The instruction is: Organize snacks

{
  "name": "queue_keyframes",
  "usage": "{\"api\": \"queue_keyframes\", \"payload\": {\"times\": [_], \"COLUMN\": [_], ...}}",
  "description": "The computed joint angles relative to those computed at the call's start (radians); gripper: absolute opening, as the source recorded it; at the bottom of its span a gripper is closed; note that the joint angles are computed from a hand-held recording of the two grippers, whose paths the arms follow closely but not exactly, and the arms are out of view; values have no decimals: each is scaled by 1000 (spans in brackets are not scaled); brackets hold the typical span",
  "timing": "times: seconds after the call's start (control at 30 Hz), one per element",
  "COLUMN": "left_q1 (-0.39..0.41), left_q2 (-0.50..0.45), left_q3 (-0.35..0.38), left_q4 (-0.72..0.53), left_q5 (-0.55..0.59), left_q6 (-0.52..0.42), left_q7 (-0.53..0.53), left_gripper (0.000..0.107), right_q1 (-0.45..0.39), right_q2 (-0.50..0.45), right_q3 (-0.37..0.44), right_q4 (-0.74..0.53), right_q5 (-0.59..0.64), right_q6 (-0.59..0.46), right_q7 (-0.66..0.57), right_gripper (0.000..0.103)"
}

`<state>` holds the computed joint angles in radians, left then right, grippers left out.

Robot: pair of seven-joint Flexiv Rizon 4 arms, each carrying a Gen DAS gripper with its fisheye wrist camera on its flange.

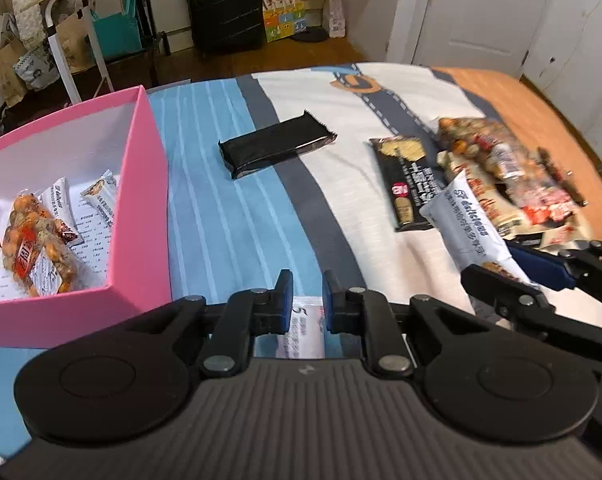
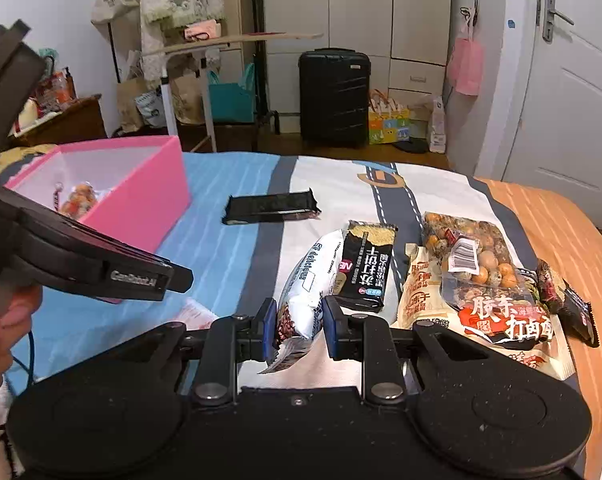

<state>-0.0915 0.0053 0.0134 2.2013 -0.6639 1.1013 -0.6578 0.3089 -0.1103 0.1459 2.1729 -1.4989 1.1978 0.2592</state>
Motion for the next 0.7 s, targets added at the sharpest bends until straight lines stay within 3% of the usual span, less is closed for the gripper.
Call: {"api": "queue_keyframes", "payload": {"times": [0.2,0.3,0.5,0.7], "left_q1": [17,29,41,48], "left_q2": [7,-19,-60,-93], "left_q3": [17,16,7,-5], "left_q4": [4,0,16,20], "left_q5": [30,51,148,177], "left_q6": [-37,-57,-21,-20], "left_q7": [-12,-12,0,-15], "left_gripper": [16,30,48,49], "right_q1": [-14,-24,-33,-31], "right_q2": [27,15,-11,-32], "right_q3": [2,-3,-12,-17], "right_q4": [21,26,24,22], "right_q5": [11,21,13,35], "right_q6": [24,68,127,170], "right_q7": [6,26,53,38], "right_gripper": [28,28,28,28]}}
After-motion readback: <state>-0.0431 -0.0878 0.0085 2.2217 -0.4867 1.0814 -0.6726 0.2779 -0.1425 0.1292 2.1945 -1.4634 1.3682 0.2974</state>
